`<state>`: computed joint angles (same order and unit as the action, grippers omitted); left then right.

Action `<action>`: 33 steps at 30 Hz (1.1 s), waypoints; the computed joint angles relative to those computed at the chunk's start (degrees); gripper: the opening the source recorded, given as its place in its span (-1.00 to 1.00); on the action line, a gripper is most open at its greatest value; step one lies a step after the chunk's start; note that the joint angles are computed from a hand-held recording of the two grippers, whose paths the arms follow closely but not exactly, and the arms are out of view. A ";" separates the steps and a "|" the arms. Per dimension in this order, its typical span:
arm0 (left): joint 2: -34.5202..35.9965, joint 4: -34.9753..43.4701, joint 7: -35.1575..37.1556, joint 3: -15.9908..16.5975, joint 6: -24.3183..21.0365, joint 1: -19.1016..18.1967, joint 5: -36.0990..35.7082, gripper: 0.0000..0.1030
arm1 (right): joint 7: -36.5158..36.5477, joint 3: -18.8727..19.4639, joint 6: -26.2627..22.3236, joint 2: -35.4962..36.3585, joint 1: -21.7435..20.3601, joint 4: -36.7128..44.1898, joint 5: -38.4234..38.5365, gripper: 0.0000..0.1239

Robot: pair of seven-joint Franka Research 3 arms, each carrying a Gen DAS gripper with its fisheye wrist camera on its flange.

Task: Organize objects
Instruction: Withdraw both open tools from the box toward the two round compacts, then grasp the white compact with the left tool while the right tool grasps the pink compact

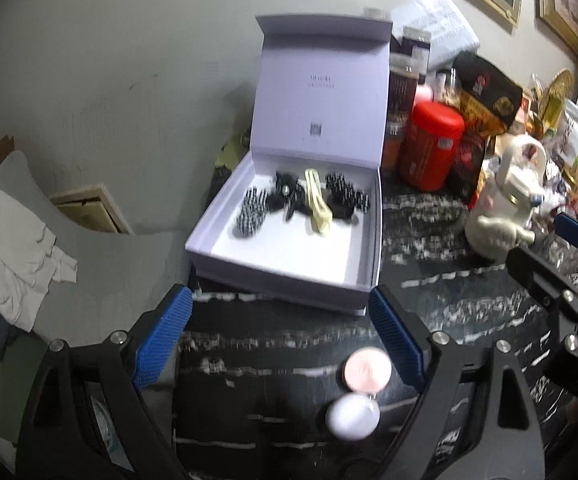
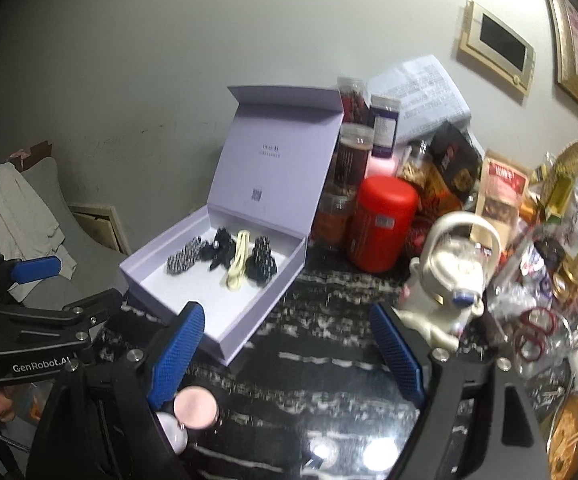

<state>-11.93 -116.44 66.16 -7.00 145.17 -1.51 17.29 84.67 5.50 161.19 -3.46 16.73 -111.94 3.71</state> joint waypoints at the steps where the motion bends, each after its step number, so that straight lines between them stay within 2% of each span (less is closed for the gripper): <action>1: -0.71 -1.11 0.00 -0.01 -0.09 -0.09 -0.15 0.74 | 0.02 -0.02 0.07 -0.82 0.01 -1.45 0.09 0.39; 10: -7.25 -10.96 1.60 -0.61 0.46 -1.04 1.48 0.74 | -5.88 -0.02 1.11 -6.59 1.17 -11.34 5.70 0.39; 16: -10.07 -15.82 4.65 0.80 1.60 -3.05 -2.99 0.74 | -8.78 0.28 1.27 -9.23 1.86 -15.78 8.58 0.39; 24: -8.64 -18.16 6.21 0.26 4.20 -3.80 -3.67 0.74 | -7.93 0.90 0.70 -9.60 1.02 -18.90 8.37 0.39; 28: -7.18 -18.32 5.34 -1.40 4.62 -2.79 0.30 0.74 | -7.26 0.54 -0.08 -8.36 0.56 -18.91 8.34 0.39; 33: -5.02 -18.16 13.98 2.65 6.59 -7.33 -10.13 0.74 | -7.08 0.13 -1.52 -6.39 0.39 -17.73 8.26 0.39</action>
<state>-16.96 -134.60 80.14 -4.35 151.75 -8.83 7.16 77.59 5.63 159.67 -9.85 17.12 -129.66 11.97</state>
